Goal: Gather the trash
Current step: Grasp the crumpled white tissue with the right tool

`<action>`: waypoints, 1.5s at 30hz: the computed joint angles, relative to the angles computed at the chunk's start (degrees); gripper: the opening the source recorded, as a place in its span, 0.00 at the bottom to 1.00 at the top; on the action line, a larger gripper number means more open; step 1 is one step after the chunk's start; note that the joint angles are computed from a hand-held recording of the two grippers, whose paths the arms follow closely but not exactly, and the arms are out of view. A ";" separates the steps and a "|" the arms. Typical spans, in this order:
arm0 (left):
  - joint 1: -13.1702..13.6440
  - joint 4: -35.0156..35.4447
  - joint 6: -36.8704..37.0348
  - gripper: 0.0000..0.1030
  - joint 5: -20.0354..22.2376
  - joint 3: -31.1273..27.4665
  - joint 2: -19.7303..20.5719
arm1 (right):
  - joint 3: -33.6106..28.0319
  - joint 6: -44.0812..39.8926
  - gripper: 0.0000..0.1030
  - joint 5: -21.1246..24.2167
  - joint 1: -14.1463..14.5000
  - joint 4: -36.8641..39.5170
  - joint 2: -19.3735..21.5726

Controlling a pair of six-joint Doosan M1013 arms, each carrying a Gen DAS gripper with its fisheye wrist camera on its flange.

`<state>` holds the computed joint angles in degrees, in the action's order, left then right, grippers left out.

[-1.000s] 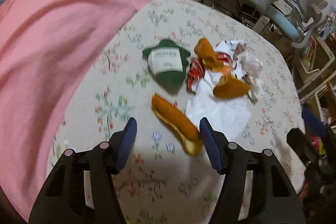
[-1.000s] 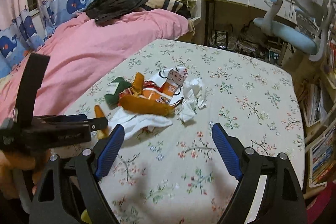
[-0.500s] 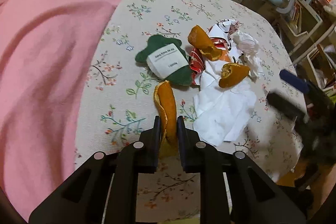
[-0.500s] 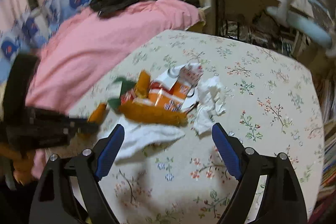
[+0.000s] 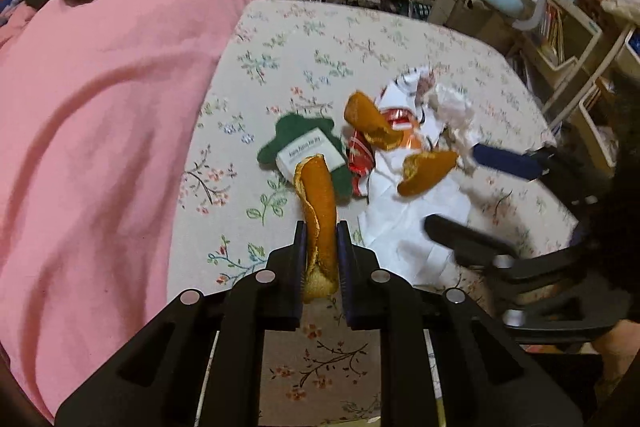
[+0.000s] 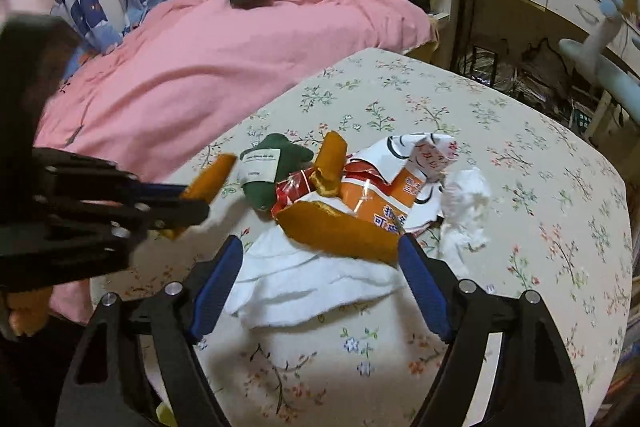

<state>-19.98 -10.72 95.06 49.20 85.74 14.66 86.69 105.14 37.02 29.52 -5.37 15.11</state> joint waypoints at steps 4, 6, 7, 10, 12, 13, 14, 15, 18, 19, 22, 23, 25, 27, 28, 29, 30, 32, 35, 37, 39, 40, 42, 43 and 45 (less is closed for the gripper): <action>0.22 -1.05 0.01 0.13 -1.74 0.14 -0.63 | -0.89 -0.13 0.69 0.94 -0.56 0.83 1.28; 0.24 -1.38 -0.16 0.13 -2.43 0.15 -0.79 | -0.89 -0.10 0.62 0.90 -0.69 0.85 1.22; 0.34 -1.74 -0.26 0.13 -2.94 0.15 -0.93 | -1.04 -0.40 0.58 1.14 -0.79 1.29 1.23; 0.53 -2.28 -0.63 0.14 -3.53 -0.08 -0.89 | -1.11 -0.89 0.29 2.22 -1.24 2.96 0.74; 0.61 -2.47 -0.78 0.14 -3.70 -0.07 -0.88 | -0.78 -1.83 0.14 2.41 -1.76 5.39 0.12; 0.67 -2.55 -0.87 0.14 -3.77 -0.06 -0.93 | -0.54 -2.56 0.14 2.25 -2.03 6.65 -0.32; 0.73 -2.62 -1.00 0.14 -3.81 -0.03 -0.99 | -0.17 -3.64 0.14 1.96 -2.36 8.36 -0.90; 0.78 -2.62 -1.20 0.14 -3.90 0.02 -1.05 | 0.05 -4.28 0.15 1.78 -2.67 9.71 -1.25; 0.75 -2.74 -1.42 0.14 -4.31 0.35 -1.28 | 1.67 5.69 0.32 -1.13 -2.68 2.31 -3.09; 0.69 -2.78 -1.33 0.14 -4.46 0.43 -1.37 | 2.18 10.38 0.41 -1.79 -2.69 -1.10 -3.52; 0.33 -2.81 -0.61 0.14 -4.58 0.67 -1.48 | 2.64 20.01 0.58 -1.90 -2.79 -7.70 -3.56; 0.20 -2.71 -0.48 0.14 -4.50 0.67 -1.47 | 2.57 21.22 0.58 -1.60 -2.99 -7.78 -3.24; -0.06 -2.46 -0.22 0.14 -4.35 0.60 -1.40 | 1.94 22.93 0.58 -0.35 -3.11 -8.61 -2.30; -0.30 -2.44 0.27 0.14 -4.36 0.54 -1.34 | 1.69 23.29 0.58 -0.11 -3.32 -8.22 -1.53; -0.36 -2.48 0.52 0.14 -4.33 0.50 -1.32 | 1.52 23.28 0.58 0.23 -3.45 -7.79 -1.09; -0.44 -2.45 0.66 0.14 -4.31 0.47 -1.28 | 1.45 23.09 0.53 0.34 -3.57 -7.36 -0.79; -0.52 -2.38 0.74 0.14 -4.29 0.41 -1.24 | 1.59 22.56 0.38 -0.09 -3.78 -6.46 -0.74; -0.59 -2.54 1.09 0.14 -4.33 0.33 -1.18 | 1.95 21.19 0.14 -0.72 -4.59 -3.05 -0.78; -0.55 -3.07 1.59 0.14 -4.98 0.56 -1.44 | 3.81 22.66 0.06 -3.88 -5.56 -0.71 -2.37; -0.51 -3.25 1.68 0.14 -5.39 0.73 -1.64 | 4.77 23.34 0.06 -5.74 -5.91 -0.08 -3.31; -0.37 -3.33 1.48 0.14 -5.66 0.88 -1.82 | 5.95 24.51 0.06 -8.01 -6.23 0.48 -4.50; -0.34 -3.33 1.35 0.14 -5.72 0.88 -1.82 | 6.61 24.04 0.06 -9.21 -6.52 2.09 -5.12; -0.24 -3.73 1.30 0.14 -6.25 1.18 -2.09 | 7.38 23.21 0.06 -10.57 -6.84 4.27 -5.84; -0.15 -4.33 1.66 0.14 -6.71 1.38 -2.31 | 7.67 23.08 0.06 -10.79 -6.87 4.67 -6.17; -0.11 -5.21 2.34 0.14 -7.37 1.71 -2.62 | 8.41 21.62 0.06 -11.64 -7.08 7.26 -6.76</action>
<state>-20.09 -15.93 97.40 41.83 87.45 12.04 95.11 126.76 25.38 22.44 1.90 8.35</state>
